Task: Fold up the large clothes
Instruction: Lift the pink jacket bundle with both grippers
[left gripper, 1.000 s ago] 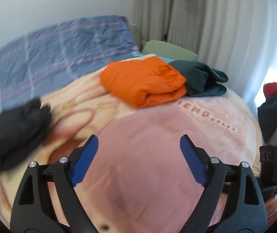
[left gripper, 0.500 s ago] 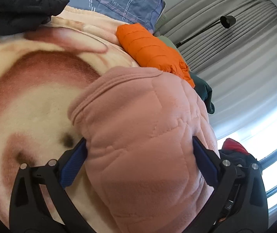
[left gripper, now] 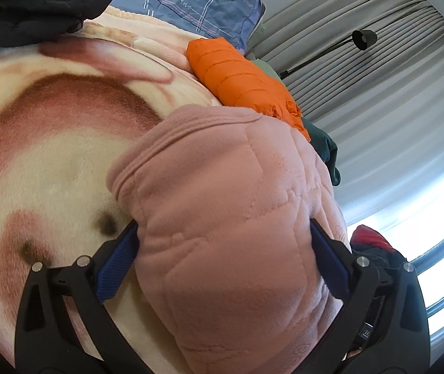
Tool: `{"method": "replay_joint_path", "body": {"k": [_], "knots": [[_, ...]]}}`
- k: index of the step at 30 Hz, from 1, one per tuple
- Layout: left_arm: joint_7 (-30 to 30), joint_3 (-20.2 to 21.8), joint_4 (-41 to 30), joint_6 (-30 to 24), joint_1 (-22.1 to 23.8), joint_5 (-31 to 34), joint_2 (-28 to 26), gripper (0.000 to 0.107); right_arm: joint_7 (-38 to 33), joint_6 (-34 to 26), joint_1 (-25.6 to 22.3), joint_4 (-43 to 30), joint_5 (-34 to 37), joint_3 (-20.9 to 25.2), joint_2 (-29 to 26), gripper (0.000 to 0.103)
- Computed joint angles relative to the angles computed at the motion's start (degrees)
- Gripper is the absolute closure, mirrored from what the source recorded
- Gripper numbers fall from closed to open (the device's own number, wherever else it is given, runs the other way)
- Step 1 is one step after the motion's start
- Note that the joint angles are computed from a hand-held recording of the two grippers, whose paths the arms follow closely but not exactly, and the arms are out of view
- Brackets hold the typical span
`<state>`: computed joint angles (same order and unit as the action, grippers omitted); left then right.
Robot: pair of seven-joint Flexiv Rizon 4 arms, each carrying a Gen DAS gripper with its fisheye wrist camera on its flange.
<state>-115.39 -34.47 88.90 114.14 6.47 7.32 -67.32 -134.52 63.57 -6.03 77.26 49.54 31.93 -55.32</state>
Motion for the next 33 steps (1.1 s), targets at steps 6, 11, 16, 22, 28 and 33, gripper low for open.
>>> {"method": "replay_joint_path", "body": {"k": [6, 11, 16, 22, 28, 33], "knots": [[-1.1, 4.3, 2.9, 0.6, -3.0, -2.8, 4.5, 0.006, -0.5, -0.2, -0.1, 0.0, 0.2, 0.0, -0.1, 0.027], [-1.6, 0.2, 3.4, 2.2, 0.6, 1.5, 1.6, 0.006, -0.8, -0.1, 0.1, -0.2, 0.0, -0.1, -0.2, 0.025], [-1.5, 1.4, 0.7, 1.1, -0.6, 0.7, 0.7, 0.006, 0.4, -1.0, 0.4, -0.6, -0.7, -0.7, -0.1, 0.025], [-1.2, 8.8, 0.3, 1.2, -7.0, -5.3, 4.7, 0.02, 0.5, -3.5, 0.1, -0.5, -1.6, -1.0, 1.2, 0.044], [1.8, 18.4, 3.4, 4.4, -15.2, -11.1, 12.5, 0.032, -12.6, -3.7, -3.7, 1.1, 2.0, 4.0, 4.4, 0.055], [5.9, 24.2, 4.4, 4.8, -19.3, -15.6, 18.8, 0.032, -14.1, -8.5, -1.4, -4.8, 4.7, 2.4, 5.6, 0.055]]}}
